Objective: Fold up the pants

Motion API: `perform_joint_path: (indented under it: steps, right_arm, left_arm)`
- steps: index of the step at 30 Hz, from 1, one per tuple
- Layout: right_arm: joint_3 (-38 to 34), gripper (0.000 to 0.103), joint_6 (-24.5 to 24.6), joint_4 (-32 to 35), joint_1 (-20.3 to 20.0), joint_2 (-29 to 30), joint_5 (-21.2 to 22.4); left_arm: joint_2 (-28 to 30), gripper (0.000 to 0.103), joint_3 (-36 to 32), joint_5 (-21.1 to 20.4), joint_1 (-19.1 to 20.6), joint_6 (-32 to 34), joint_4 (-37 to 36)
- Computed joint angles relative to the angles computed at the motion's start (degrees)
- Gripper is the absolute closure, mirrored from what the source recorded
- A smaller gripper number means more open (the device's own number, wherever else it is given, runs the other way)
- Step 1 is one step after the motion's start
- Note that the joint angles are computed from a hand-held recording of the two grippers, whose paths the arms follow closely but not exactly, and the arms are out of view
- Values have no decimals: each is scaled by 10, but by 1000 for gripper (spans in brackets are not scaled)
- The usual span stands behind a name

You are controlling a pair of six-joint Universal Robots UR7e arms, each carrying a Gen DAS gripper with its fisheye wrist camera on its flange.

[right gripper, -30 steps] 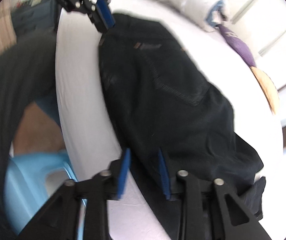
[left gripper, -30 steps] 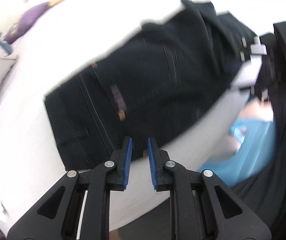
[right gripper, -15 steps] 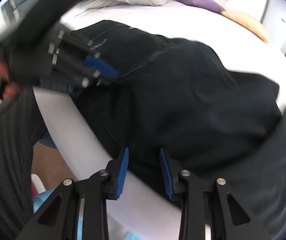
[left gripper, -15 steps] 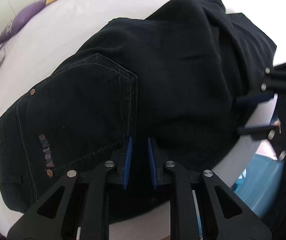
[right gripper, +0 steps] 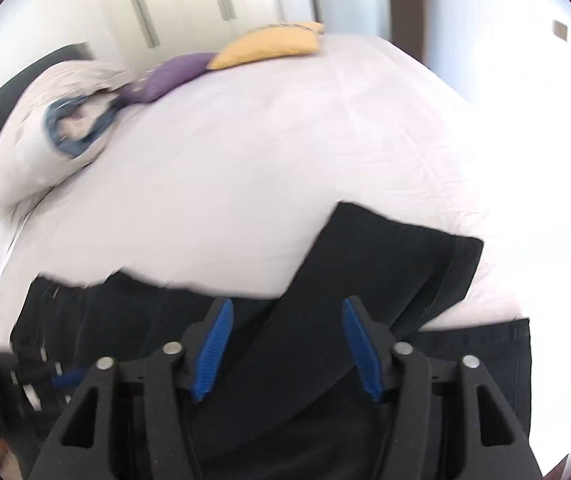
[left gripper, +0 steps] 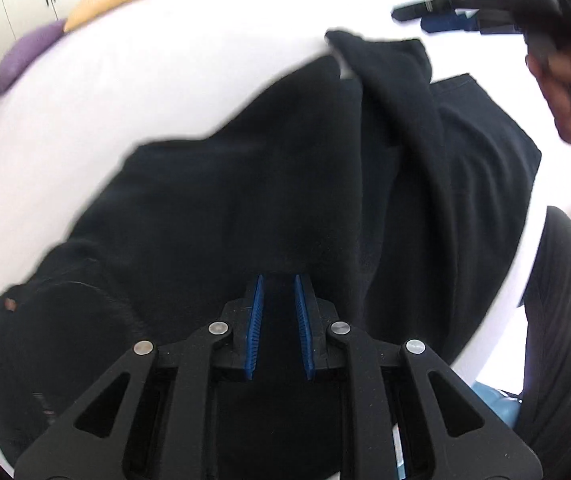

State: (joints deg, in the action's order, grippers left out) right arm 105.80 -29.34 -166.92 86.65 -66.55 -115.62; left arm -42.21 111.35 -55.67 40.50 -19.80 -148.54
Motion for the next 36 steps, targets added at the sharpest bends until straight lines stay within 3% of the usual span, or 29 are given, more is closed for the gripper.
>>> perform_joint_path:
  steps: [3, 9, 12, 15, 17, 18, 21, 22, 24, 32, 36]
  right_arm:
    - [-65, 41, 27, 21, 7, 57, -42]
    - [-161, 41, 76, 44, 17, 154, -141]
    - [-204, 32, 68, 51, 26, 201, -224]
    - [-225, 32, 34, 11, 26, 232, -280]
    - [-222, 32, 55, 19, 16, 226, -268]
    - [-219, 37, 72, 35, 10, 218, -253]
    - [-217, 64, 78, 43, 1, 212, -210]
    - [-215, 78, 82, 48, -2, 204, -191]
    - [-208, 93, 98, 62, -10, 185, -154]
    - [-88, 96, 76, -68, -42, 56, 6]
    - [2, 97, 103, -131, -86, -39, 77]
  left_arm:
    - [19, 87, -3, -1, 5, -15, -31]
    - [5, 87, 15, -43, 30, -33, -77]
    - [9, 87, 14, -24, 21, -37, -67]
    - [15, 87, 18, -9, 9, -49, -66]
    - [17, 88, 23, -11, 5, -58, -75]
    - [17, 88, 26, -12, 3, -61, -79]
    - [8, 88, 50, -12, 0, -69, -92]
    - [7, 88, 50, -11, -1, -71, -90]
    - [2, 87, 54, -10, 7, -62, -93]
    - [-12, 88, 52, -21, 25, -67, -88]
    - [-26, 87, 55, -27, 33, -74, -87]
